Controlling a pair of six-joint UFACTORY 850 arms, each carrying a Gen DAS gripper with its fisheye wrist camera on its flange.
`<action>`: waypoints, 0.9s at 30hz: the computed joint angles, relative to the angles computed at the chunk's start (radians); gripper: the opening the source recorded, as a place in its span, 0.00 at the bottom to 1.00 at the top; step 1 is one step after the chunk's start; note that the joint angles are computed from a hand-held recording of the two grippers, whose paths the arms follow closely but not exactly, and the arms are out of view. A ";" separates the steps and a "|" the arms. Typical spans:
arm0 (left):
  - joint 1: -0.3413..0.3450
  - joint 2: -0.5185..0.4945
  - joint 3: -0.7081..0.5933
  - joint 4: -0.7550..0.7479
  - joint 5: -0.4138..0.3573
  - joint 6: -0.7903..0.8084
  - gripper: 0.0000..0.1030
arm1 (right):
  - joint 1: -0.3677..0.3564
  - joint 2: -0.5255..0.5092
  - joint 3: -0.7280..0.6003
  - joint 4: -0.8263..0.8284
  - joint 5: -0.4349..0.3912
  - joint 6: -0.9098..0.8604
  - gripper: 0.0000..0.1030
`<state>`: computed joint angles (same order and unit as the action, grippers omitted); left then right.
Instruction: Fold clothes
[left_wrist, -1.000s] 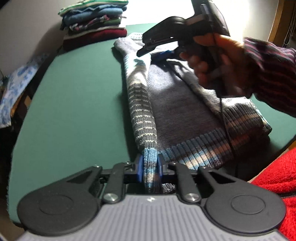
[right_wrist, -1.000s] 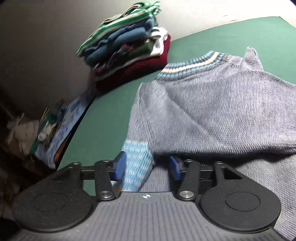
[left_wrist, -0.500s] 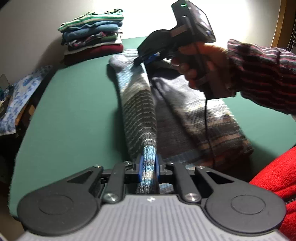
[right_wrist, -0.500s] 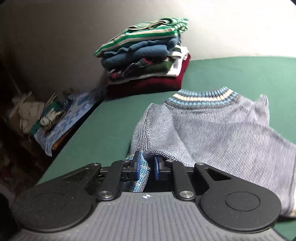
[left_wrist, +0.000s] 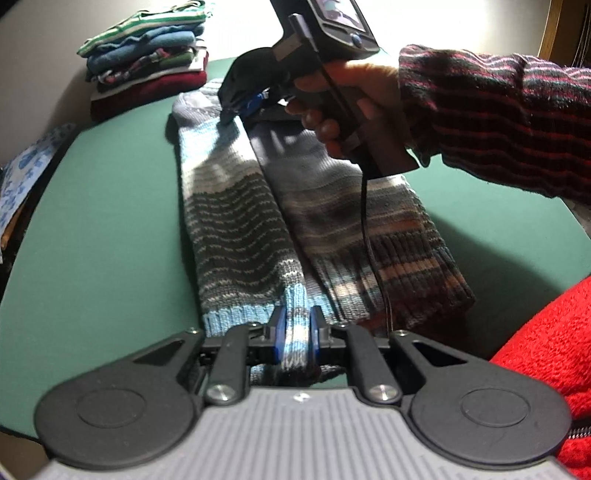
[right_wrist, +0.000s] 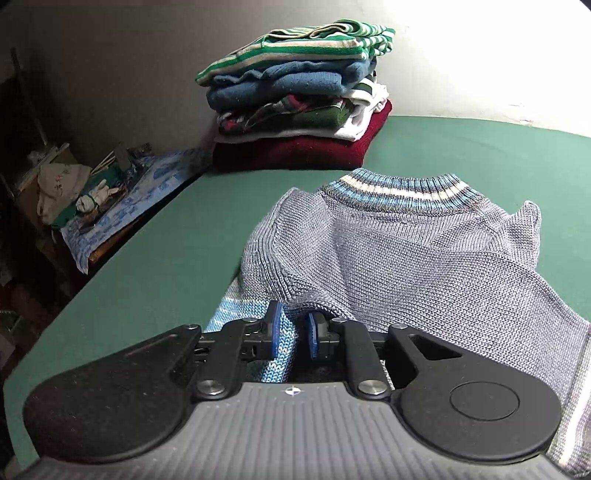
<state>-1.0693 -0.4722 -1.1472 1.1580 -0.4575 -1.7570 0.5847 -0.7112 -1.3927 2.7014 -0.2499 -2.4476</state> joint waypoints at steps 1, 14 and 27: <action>0.002 -0.003 -0.004 -0.013 0.007 0.016 0.10 | -0.001 -0.002 0.000 -0.005 0.000 0.000 0.16; -0.012 0.057 0.046 -0.095 -0.063 0.039 0.40 | -0.057 0.151 0.217 -0.446 -0.168 0.361 0.26; 0.050 0.091 0.064 -0.054 -0.020 -0.044 0.54 | -0.027 0.216 0.316 -0.950 -0.305 0.701 0.29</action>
